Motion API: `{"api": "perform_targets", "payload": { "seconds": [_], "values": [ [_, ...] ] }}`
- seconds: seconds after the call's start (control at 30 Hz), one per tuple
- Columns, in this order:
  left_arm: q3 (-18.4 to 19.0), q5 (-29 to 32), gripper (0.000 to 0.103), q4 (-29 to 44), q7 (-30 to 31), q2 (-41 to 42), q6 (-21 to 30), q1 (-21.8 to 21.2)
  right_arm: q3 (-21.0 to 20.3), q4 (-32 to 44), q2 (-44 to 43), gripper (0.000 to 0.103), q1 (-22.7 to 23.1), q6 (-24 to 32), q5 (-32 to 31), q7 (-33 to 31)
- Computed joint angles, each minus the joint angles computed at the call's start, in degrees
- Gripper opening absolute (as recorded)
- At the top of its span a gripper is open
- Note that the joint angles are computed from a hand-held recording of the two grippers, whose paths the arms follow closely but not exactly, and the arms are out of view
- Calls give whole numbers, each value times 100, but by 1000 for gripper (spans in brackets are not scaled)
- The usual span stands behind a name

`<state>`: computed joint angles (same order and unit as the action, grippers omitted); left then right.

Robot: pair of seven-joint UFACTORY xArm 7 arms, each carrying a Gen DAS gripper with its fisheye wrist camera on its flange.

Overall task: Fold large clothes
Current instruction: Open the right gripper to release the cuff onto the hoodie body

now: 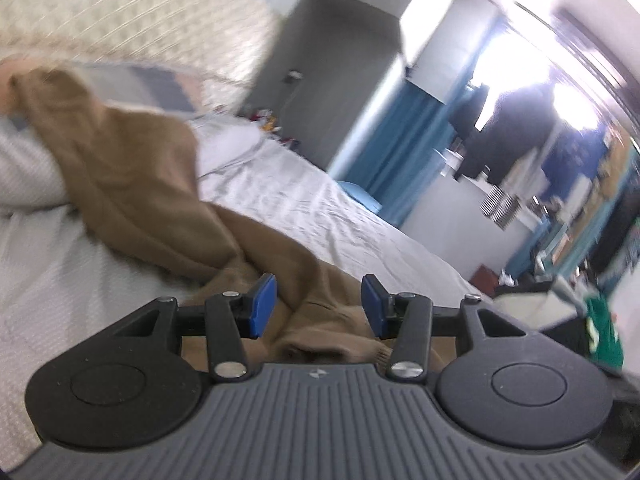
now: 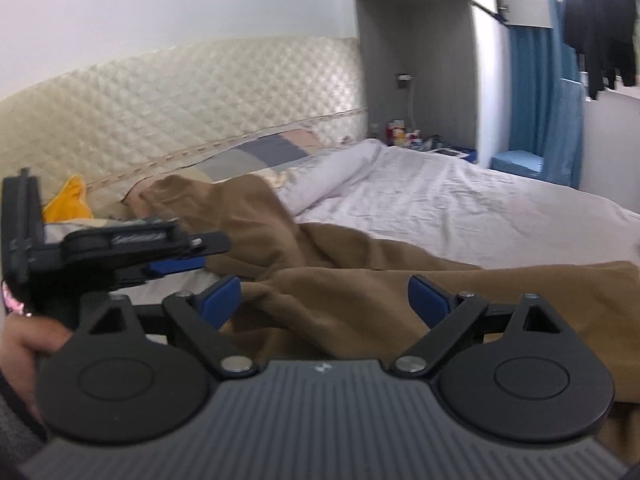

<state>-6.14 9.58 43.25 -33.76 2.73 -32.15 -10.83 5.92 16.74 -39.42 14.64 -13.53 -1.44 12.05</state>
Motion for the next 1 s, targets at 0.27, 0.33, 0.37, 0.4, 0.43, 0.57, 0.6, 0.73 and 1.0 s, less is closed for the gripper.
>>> {"api": "perform_targets", "payload": {
  "seconds": [0.27, 0.33, 0.37, 0.4, 0.43, 0.57, 0.6, 0.73, 1.0],
  "values": [
    [-204, 183, 41, 317, 930, 180, 199, -359, -957, -57, 372, 74, -72, 63, 186, 20],
    [-236, 177, 36, 527, 1076, 380, 480, -416, -862, 52, 735, 66, -286, -42, 188, -25],
    [-229, 13, 34, 647, 1243, 492, 661, -497, -787, 125, 917, 61, -408, -70, 217, -11],
    [-136, -391, 34, 763, 1617, 600, 829, -702, -842, 212, 1110, 60, -402, -101, 223, 8],
    [21, -879, 34, 892, 2062, 706, 1025, -985, -973, 267, 1267, 60, -321, -171, 205, 31],
    [103, -1462, 31, 1466, 2447, 1167, 1966, -1119, -1570, 510, 1890, 59, 88, -290, -59, 185],
    [207, -1490, 31, 1601, 2423, 1283, 2145, -1200, -1836, 592, 2063, 59, 297, -253, -204, 250],
    [381, -1376, 30, 1899, 2299, 1604, 2479, -1301, -2246, 753, 2667, 59, 572, -504, -707, 504],
    [356, -1142, 30, 1983, 1970, 1702, 2521, -1209, -1625, 837, 2924, 59, -136, -545, -1057, 778]
  ]
}}
